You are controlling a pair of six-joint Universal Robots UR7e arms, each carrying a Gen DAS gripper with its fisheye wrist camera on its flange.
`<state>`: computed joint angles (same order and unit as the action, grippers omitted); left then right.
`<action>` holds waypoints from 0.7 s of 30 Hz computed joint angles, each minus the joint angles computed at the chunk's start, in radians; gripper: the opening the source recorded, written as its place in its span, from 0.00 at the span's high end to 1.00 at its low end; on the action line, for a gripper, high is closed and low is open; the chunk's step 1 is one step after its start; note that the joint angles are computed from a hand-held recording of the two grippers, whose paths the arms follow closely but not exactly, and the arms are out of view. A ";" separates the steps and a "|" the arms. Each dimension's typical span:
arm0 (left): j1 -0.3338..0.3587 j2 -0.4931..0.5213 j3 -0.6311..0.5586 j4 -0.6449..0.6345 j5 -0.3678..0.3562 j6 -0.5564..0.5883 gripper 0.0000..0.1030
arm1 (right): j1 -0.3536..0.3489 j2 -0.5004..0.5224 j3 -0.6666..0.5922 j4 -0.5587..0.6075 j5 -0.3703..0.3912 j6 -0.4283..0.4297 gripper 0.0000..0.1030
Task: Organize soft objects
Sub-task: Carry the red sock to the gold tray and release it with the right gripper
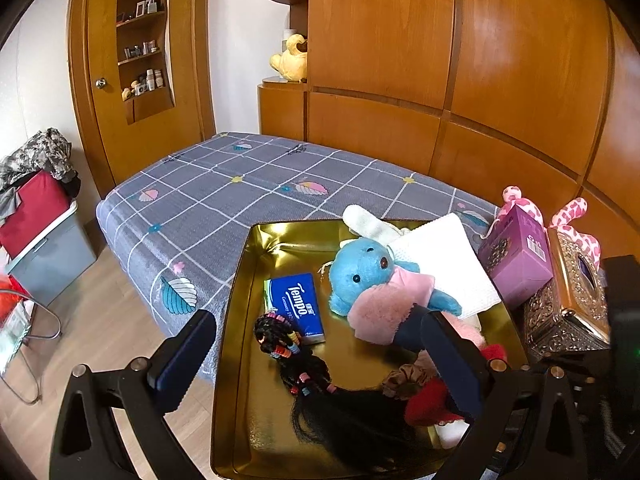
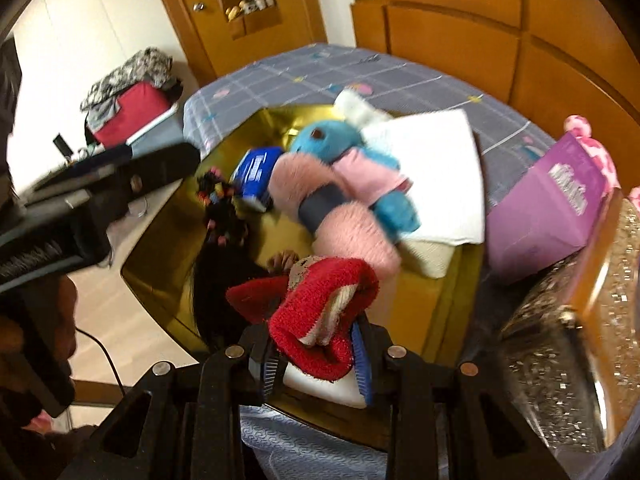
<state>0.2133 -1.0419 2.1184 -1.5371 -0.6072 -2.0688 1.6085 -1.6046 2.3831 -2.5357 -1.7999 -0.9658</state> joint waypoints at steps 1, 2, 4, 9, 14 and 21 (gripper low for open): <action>-0.001 -0.001 0.001 -0.003 0.002 -0.001 0.00 | 0.003 0.010 0.005 -0.018 -0.009 0.001 0.70; -0.002 0.000 0.001 -0.004 0.002 -0.002 0.00 | 0.007 0.023 0.007 -0.035 -0.018 0.006 0.70; -0.003 0.001 0.002 -0.008 0.002 -0.002 0.00 | 0.015 0.051 0.004 -0.068 -0.030 0.027 0.69; -0.003 0.001 0.005 -0.022 0.001 0.005 0.00 | 0.028 0.095 0.008 -0.122 -0.053 0.036 0.69; -0.003 0.004 0.006 -0.037 0.001 0.011 0.00 | 0.013 0.082 0.030 -0.124 -0.039 0.010 0.69; -0.002 0.013 0.004 -0.056 -0.003 0.024 0.00 | 0.005 0.035 0.057 -0.124 -0.019 -0.032 0.62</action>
